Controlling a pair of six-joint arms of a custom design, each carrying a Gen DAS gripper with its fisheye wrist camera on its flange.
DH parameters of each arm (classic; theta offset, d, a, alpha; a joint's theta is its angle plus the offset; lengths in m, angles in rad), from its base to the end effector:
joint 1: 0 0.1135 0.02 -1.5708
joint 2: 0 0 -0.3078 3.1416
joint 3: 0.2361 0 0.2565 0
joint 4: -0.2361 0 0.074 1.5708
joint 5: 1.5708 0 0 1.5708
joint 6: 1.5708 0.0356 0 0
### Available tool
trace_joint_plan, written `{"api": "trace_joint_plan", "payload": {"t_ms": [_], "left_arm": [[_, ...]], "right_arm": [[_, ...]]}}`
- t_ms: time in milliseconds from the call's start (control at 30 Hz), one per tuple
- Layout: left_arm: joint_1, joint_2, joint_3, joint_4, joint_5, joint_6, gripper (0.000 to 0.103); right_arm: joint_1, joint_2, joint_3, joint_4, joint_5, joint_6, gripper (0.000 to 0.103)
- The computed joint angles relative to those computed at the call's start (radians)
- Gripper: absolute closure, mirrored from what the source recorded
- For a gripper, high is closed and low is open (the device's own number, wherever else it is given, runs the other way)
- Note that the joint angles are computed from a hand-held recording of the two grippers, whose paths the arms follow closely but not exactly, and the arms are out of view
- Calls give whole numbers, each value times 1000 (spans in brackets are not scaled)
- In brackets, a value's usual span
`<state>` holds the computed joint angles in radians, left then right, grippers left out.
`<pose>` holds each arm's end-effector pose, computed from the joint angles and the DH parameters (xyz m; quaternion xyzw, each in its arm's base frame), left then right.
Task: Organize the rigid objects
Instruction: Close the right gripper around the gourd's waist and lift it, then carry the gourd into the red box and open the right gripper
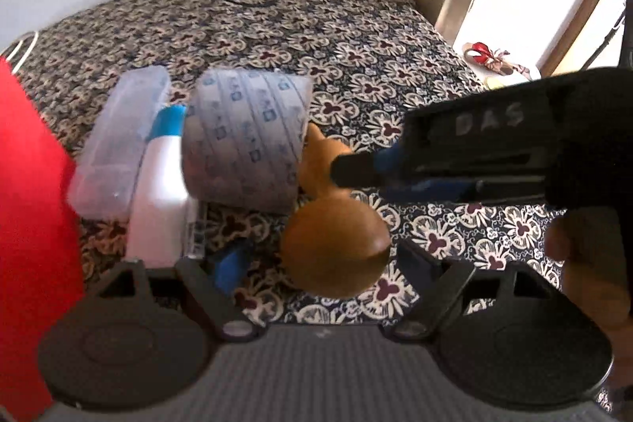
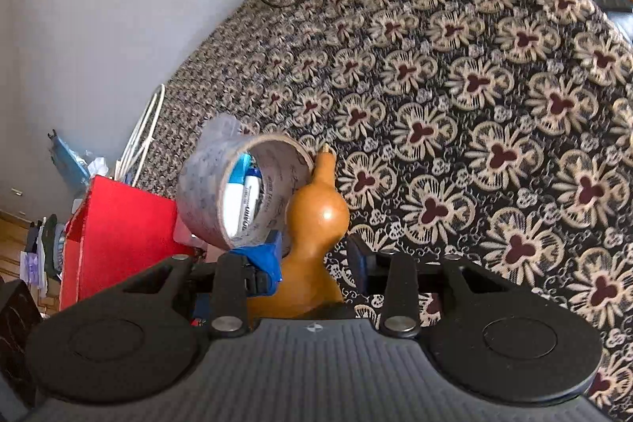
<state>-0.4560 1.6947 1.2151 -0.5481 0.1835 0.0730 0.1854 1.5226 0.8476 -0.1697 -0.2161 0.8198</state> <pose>0.3233 -0.1658 0.2638 0.2745 0.9195 -0.1375 0.2454 0.3029 0.0646 0.2306 0.2535 0.8949 0.2584 0.2608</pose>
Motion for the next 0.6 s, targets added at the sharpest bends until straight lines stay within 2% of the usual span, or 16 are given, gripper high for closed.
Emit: {"api": "trace_joint_plan", "payload": {"t_ms": [100, 133, 167, 200, 400, 600], "left_arm": [[-5, 24, 11, 14, -9, -7, 21], [-2, 31, 13, 16, -3, -10, 25], [6, 41, 22, 8, 17, -9, 35], [11, 50, 34, -9, 34, -6, 40], [16, 35, 19, -32, 60, 9, 42], [3, -77, -77, -44, 51, 50, 43]], "right_arm": [[-11, 14, -18, 38, -59, 41, 86], [-20, 4, -31, 45, -75, 46, 87], [-19, -4, -41, 51, -75, 54, 88], [-19, -15, -49, 48, -76, 55, 88], [6, -99, -98, 12, -82, 67, 90], [124, -246, -179, -44, -31, 124, 90]]}}
